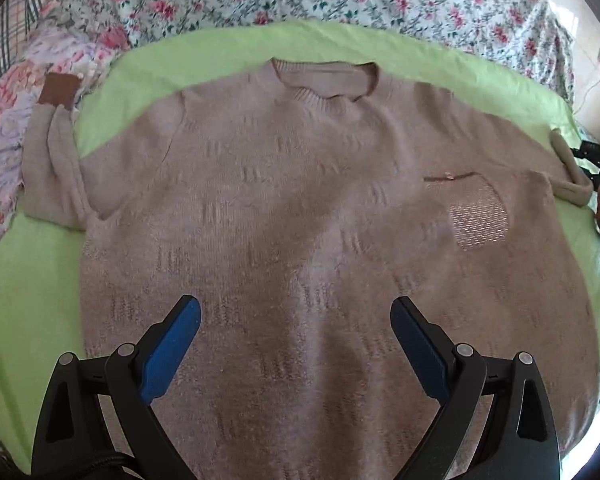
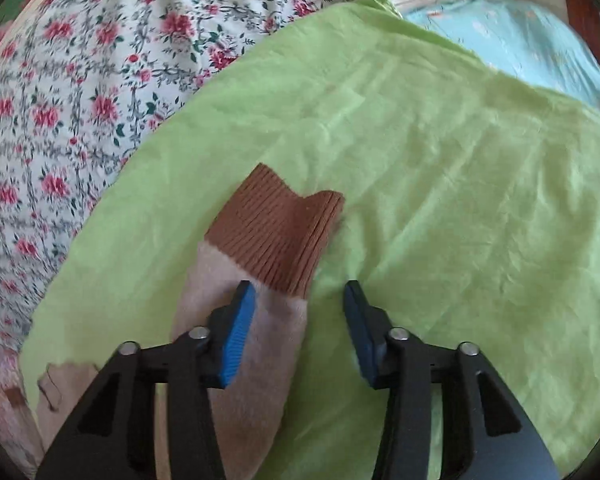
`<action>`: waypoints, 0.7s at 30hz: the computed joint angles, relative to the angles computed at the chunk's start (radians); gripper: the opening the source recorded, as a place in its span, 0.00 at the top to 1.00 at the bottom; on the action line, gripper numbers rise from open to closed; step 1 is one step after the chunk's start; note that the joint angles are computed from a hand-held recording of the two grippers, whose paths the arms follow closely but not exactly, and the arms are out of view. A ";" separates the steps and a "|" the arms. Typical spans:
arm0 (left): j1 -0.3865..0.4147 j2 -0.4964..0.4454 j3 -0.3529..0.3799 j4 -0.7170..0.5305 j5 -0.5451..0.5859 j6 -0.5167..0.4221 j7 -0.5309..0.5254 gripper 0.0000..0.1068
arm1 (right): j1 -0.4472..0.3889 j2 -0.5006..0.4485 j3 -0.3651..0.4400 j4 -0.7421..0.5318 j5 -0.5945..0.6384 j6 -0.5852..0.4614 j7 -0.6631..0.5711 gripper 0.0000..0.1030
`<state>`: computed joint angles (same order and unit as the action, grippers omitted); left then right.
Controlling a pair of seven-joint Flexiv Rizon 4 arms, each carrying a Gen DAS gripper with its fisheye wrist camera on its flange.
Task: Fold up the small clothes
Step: 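Grasp the brown cuff of the sleeve with the right gripper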
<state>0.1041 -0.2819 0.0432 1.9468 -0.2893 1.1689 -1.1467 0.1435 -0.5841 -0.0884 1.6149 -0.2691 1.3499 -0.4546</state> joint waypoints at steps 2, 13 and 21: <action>0.014 -0.002 -0.011 0.004 -0.032 -0.008 0.015 0.10 | -0.012 0.012 0.026 0.015 0.027 0.064 -0.014 0.94; 0.065 0.026 -0.045 0.063 -0.188 0.044 0.078 0.10 | 0.064 -0.024 0.326 -0.186 0.069 0.064 -0.290 0.94; 0.106 0.057 -0.042 0.088 -0.375 -0.046 0.209 0.10 | 0.248 -0.338 0.539 -0.677 0.129 -0.147 -0.515 0.94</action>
<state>0.2097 -0.2248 0.0008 2.0345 -0.6641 1.1226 -0.9374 0.3910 -0.9217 0.4508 0.9376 -0.1397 1.2031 -0.9700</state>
